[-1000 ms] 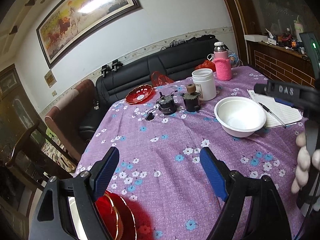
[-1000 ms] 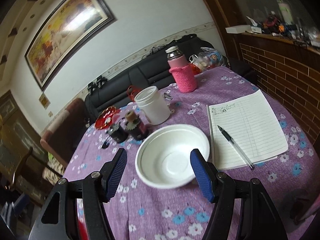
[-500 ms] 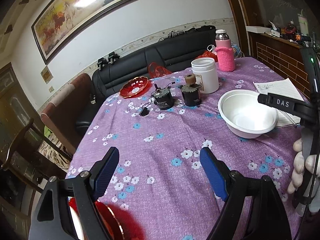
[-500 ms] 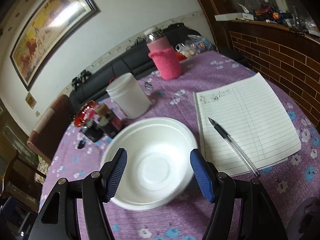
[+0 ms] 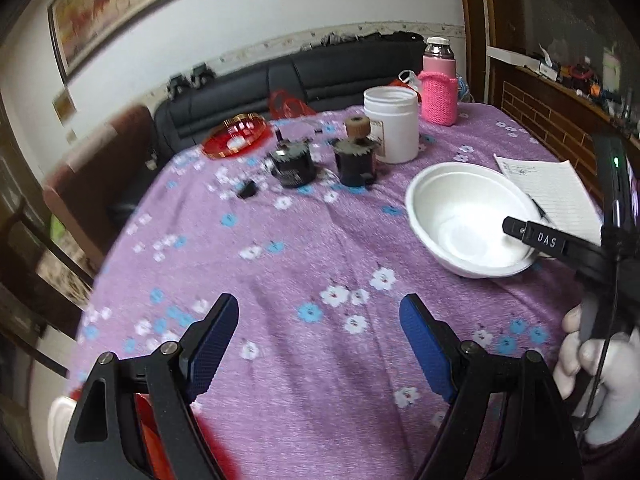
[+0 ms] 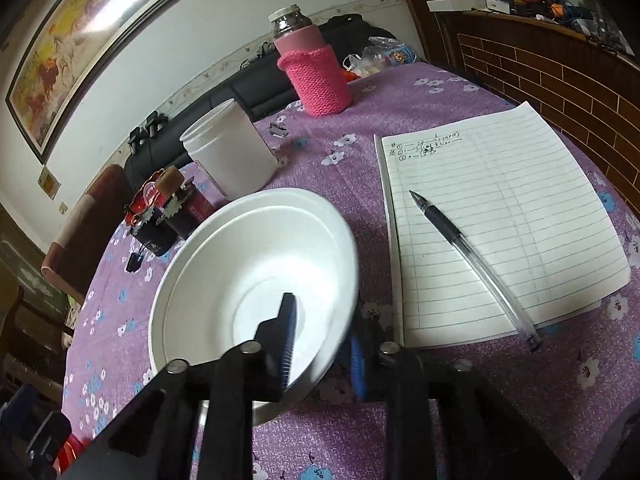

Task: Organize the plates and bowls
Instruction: 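Move the right gripper to the large white bowl and grasp its rim, then lift and carry the large white bowl over the red plate stack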

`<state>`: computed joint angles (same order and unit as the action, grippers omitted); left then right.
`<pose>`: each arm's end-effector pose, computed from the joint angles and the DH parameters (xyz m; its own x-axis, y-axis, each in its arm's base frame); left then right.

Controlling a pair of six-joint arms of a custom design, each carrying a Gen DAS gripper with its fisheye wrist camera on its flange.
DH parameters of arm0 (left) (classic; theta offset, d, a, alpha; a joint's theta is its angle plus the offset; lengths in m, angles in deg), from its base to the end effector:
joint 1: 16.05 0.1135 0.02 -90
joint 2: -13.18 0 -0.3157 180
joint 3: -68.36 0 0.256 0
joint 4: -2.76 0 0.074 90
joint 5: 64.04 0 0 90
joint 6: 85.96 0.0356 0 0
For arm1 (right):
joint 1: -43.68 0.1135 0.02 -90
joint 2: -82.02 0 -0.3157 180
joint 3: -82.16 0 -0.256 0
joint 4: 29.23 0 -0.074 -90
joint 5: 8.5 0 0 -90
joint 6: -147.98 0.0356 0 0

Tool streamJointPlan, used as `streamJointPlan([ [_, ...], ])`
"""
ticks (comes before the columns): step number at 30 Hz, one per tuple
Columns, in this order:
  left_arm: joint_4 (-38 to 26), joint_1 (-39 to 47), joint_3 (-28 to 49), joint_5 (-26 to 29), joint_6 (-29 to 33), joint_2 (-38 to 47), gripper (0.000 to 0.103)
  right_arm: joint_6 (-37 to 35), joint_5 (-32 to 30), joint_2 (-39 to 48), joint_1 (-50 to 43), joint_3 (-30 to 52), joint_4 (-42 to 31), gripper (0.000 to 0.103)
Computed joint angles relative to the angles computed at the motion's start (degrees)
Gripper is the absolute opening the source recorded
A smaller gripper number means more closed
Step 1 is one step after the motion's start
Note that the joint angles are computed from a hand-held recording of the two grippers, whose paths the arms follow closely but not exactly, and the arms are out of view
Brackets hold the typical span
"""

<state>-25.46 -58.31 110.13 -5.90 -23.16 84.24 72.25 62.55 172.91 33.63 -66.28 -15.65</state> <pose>0.1583 -0.1184 0.1989 -0.7204 0.1300 -0.6813 0.0360 0.9880 0.1505 0.2291 -0.0289 0.1318 -0.6979 0.3604 -0.6189 0.1176 0.9101 0.3974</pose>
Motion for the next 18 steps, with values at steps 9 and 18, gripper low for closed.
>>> streamJointPlan([
  [9, 4.82, 9.13, -1.21, 11.59, 0.21, 0.55, 0.082, -8.59, -8.65, -5.61, 4.89, 2.33, -14.03, 0.013],
  [18, 12.86, 14.58, 0.95, 16.73, 0.65, 12.87, 0.082, -9.11, -3.71, -2.11, 6.96, 1.67, -11.95, 0.014],
])
